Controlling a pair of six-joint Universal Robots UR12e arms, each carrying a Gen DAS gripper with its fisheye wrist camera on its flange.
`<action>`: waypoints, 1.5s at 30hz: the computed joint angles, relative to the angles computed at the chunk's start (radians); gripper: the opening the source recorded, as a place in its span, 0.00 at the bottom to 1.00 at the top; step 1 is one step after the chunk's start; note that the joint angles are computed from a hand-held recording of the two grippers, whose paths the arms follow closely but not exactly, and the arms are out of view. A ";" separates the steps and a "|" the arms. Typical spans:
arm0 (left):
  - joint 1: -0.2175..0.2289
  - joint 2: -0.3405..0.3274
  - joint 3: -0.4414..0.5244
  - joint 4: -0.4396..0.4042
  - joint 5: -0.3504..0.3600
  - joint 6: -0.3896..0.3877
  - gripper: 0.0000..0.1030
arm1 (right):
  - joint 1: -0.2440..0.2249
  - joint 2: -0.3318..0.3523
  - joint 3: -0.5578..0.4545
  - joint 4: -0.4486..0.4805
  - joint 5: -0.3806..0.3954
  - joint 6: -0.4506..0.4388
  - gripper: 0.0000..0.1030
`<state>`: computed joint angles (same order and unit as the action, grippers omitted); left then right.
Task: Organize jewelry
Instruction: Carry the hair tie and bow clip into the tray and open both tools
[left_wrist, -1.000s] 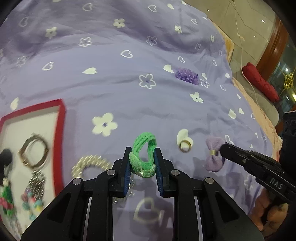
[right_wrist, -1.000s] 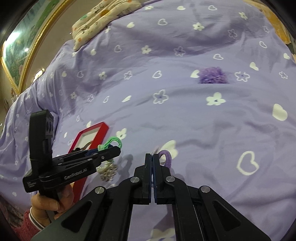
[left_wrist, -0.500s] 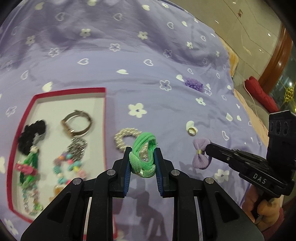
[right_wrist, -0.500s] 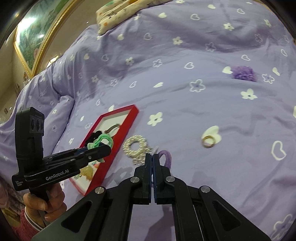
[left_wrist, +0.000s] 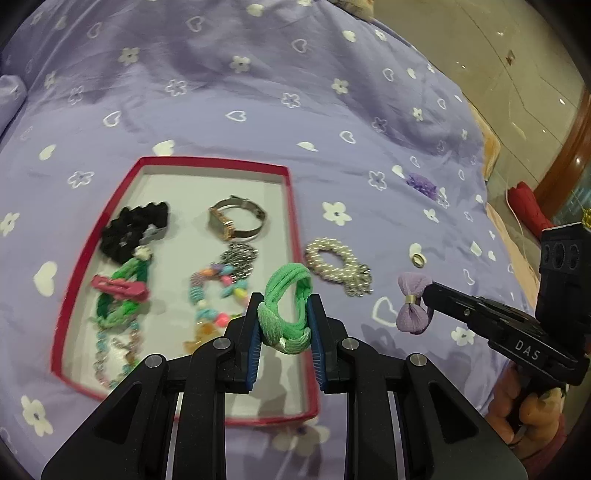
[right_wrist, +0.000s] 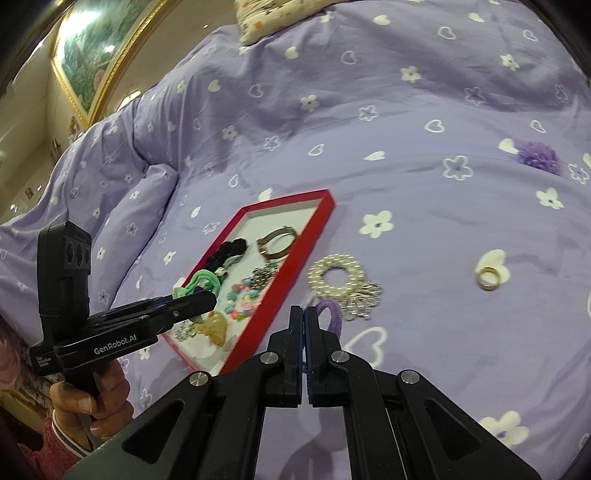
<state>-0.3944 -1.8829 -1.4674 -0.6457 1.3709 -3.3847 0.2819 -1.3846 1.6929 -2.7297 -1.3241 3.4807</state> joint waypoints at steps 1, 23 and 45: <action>0.003 0.005 -0.007 0.003 0.004 -0.004 0.20 | 0.003 0.002 -0.002 0.001 0.002 -0.003 0.00; 0.059 0.074 -0.109 0.024 0.065 -0.049 0.20 | 0.059 0.069 -0.093 0.051 0.058 -0.054 0.00; 0.092 0.064 -0.107 -0.044 0.108 -0.012 0.20 | 0.087 0.154 -0.200 0.138 0.059 -0.087 0.01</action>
